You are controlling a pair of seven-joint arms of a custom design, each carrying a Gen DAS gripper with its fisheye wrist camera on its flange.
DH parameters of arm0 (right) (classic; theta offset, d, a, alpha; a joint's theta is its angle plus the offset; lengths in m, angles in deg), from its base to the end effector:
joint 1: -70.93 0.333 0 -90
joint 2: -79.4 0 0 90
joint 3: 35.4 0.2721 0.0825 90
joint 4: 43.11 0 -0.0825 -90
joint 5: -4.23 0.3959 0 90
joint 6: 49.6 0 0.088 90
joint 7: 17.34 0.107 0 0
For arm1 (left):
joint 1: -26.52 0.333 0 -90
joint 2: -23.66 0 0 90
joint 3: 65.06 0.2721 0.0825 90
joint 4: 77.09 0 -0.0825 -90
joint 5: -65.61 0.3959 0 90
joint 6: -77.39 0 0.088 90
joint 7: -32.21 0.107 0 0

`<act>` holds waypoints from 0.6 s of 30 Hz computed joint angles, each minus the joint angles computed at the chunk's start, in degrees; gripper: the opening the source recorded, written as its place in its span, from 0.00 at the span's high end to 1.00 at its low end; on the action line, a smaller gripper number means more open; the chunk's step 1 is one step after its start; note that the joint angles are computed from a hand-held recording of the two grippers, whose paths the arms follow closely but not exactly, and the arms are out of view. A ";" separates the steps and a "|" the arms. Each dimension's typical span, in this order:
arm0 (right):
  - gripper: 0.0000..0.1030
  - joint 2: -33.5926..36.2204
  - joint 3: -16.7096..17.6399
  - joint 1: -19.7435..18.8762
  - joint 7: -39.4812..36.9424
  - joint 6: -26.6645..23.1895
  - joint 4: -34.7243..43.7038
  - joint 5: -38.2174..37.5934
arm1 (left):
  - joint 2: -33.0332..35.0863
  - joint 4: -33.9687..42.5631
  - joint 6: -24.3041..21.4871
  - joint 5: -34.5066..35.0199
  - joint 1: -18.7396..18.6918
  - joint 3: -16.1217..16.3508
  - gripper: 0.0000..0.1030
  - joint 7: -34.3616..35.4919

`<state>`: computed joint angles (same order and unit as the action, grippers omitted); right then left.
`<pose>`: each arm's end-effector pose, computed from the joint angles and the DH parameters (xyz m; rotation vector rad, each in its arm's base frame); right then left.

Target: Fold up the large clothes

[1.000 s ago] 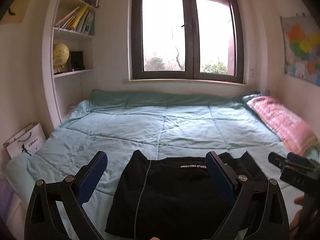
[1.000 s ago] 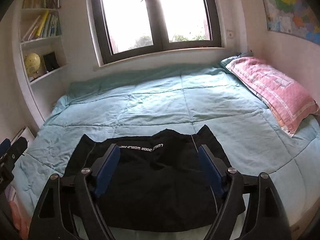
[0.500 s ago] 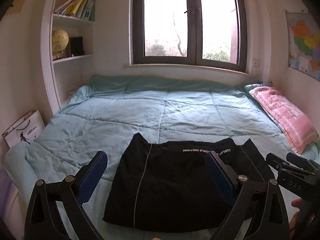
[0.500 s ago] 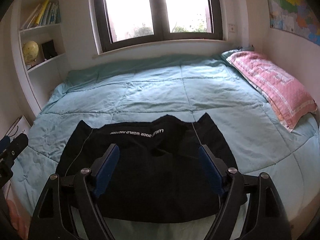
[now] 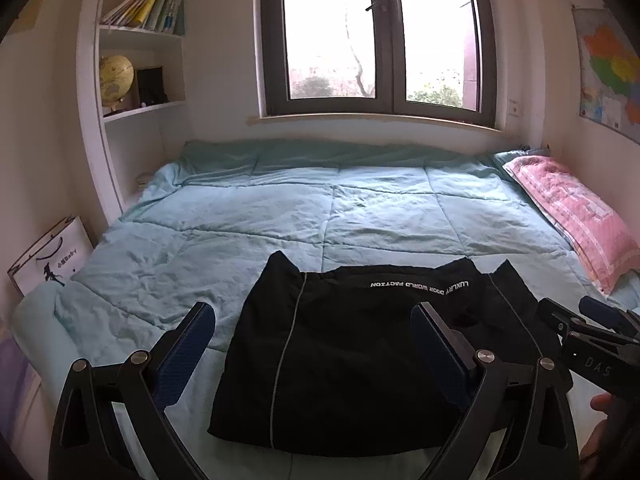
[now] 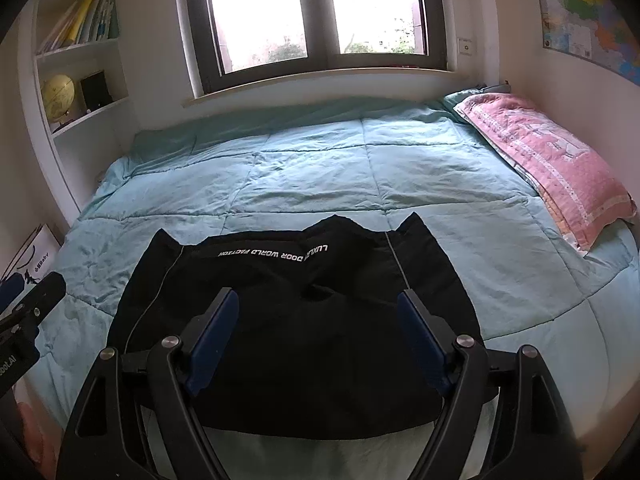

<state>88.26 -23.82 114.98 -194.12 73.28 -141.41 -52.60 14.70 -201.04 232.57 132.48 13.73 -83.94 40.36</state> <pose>0.3984 0.5087 0.4911 -1.4897 1.8466 -0.7993 0.4584 -0.3263 0.4715 -1.5434 1.6572 -0.9097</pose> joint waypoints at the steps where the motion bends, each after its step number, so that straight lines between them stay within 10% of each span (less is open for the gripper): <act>1: 0.19 0.04 0.02 0.01 -0.05 0.14 -0.03 0.00 | 0.03 -0.02 0.02 -0.31 -0.07 0.04 0.05 0.38; 18: 0.19 -1.01 -0.08 -1.50 1.05 4.67 -2.88 2.79 | 2.34 1.42 -1.64 -3.02 -1.85 0.37 0.05 5.18</act>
